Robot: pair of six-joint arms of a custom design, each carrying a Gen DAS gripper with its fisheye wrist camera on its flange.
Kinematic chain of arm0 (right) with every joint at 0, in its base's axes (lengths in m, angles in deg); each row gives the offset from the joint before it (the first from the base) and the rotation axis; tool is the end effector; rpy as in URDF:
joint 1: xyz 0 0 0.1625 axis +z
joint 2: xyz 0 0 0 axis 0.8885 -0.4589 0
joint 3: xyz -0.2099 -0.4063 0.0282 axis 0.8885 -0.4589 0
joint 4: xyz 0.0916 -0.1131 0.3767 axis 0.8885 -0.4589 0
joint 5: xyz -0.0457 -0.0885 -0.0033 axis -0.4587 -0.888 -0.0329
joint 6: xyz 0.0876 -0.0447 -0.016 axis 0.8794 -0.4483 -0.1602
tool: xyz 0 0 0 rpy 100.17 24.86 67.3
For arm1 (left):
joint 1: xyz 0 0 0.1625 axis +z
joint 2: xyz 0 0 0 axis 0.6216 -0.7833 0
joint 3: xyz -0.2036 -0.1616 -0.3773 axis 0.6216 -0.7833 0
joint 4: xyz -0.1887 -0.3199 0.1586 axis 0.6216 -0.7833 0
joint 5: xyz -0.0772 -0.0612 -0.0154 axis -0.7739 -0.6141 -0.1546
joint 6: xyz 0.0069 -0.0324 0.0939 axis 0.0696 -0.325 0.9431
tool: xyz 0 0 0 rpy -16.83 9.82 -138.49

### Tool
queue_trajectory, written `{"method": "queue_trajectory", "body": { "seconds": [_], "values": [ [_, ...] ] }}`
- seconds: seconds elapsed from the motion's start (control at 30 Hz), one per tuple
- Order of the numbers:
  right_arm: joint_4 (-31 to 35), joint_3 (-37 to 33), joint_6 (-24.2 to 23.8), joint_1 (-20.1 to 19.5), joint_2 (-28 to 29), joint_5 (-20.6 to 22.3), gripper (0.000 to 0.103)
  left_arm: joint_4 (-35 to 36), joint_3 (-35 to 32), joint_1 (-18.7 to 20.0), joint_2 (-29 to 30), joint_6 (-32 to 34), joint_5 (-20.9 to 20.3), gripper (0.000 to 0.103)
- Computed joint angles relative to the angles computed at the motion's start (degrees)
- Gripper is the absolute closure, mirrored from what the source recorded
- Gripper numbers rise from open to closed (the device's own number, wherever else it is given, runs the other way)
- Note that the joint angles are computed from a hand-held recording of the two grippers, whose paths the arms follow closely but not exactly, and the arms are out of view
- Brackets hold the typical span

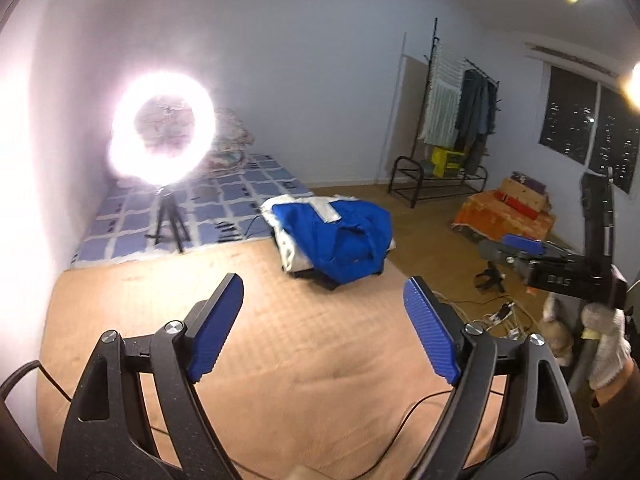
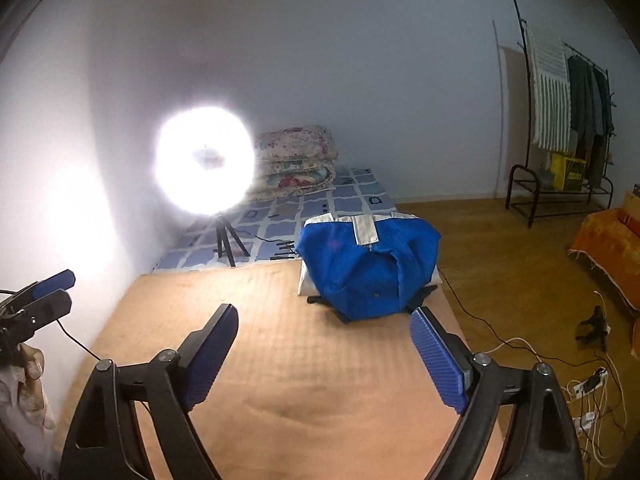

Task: Fold large clothes

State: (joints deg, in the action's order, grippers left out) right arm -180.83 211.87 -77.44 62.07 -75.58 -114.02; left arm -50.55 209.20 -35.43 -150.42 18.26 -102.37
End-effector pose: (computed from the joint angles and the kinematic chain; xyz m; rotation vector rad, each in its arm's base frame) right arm 0.3122 -0.3121 0.3060 0.7760 -2.3874 1.0889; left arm -0.3443 -0.2381 0.3282 0.5795 2.2880 -1.2598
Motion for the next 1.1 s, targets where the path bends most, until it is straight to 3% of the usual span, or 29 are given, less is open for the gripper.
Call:
{"method": "queue_trajectory", "body": {
  "seconds": [0.07,0.3,0.5,0.57,0.8,1.1],
  "values": [
    [-0.80,1.59,1.21,0.85,-0.36,-0.44,0.010,6.88,0.00,-2.09,-0.74,-6.44,-0.66,0.018],
    [-7.02,6.71,3.24,3.51,0.60,-3.13,0.002,20.11,1.15,-8.11,-2.37,-20.58,-4.68,0.015],
    [-13.98,10.05,1.70,5.13,2.90,-5.09,0.000,26.73,0.93,-11.01,-1.48,-25.27,-7.51,0.009],
    [-15.69,10.94,1.92,5.33,3.39,-5.65,0.000,27.81,0.93,-11.43,-1.13,-25.97,-8.53,0.000],
    [-21.49,12.67,1.11,5.87,6.18,-8.34,0.000,33.16,1.40,-14.06,-0.40,-30.76,-8.51,0.000],
    [-22.27,13.32,1.54,5.35,7.89,-9.33,0.000,34.81,1.65,-13.75,0.46,-33.71,-9.37,0.000]
  ]
}}
